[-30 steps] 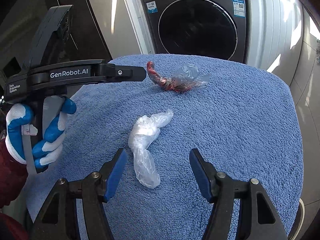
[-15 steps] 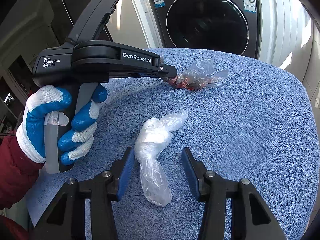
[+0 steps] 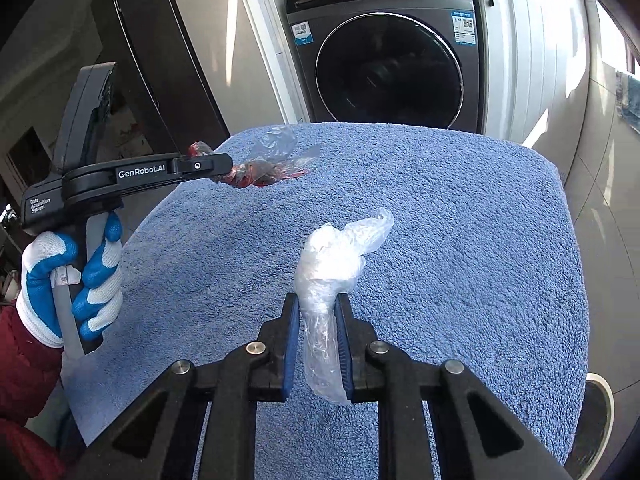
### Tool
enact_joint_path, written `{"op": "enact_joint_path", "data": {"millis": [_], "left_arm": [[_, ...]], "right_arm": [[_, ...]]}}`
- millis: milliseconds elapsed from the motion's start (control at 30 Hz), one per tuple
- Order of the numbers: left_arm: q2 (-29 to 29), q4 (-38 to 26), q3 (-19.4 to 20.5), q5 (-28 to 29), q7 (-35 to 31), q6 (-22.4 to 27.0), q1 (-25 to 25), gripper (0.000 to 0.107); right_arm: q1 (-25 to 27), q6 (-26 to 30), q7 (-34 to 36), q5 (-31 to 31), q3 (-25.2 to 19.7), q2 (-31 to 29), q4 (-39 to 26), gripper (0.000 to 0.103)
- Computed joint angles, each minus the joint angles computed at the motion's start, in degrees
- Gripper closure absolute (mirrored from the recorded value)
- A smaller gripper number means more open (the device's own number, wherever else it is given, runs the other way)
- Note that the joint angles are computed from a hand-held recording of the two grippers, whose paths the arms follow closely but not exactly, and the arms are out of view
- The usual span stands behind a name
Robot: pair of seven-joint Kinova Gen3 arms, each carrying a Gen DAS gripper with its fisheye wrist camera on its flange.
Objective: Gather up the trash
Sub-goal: 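Grasp the red wrapper in clear plastic with the left tool while the right tool grasps the white plastic bag, then carry the red wrapper and white plastic bag over the white trash bin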
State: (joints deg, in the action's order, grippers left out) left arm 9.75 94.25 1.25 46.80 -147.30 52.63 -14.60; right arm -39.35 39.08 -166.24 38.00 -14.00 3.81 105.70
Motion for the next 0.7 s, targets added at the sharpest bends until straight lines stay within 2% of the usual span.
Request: {"op": "enact_joint_path", "data": {"millis": [200, 333, 533, 700], "left_arm": [[-10.2, 8.8, -4.0, 2.6, -5.7, -5.2, -0.3, 0.098], [-15.6, 12.5, -7.0, 3.2, -7.4, -9.0, 1.8, 0.098], [-21.2, 16.1, -9.7, 1.9, -7.8, -12.7, 6.3, 0.098], [-24.1, 17.1, -9.3, -1.4, -5.3, -15.4, 10.3, 0.098]], "right_arm": [[-2.2, 8.0, -11.1, 6.3, -4.3, -4.6, 2.3, 0.086], [-2.7, 11.1, -16.9, 8.8, -7.5, -6.7, 4.2, 0.086], [-2.2, 13.5, -18.5, 10.0, -9.1, -7.8, 4.1, 0.086], [-1.0, 14.6, -21.1, 10.6, -10.6, -10.7, 6.5, 0.086]]}}
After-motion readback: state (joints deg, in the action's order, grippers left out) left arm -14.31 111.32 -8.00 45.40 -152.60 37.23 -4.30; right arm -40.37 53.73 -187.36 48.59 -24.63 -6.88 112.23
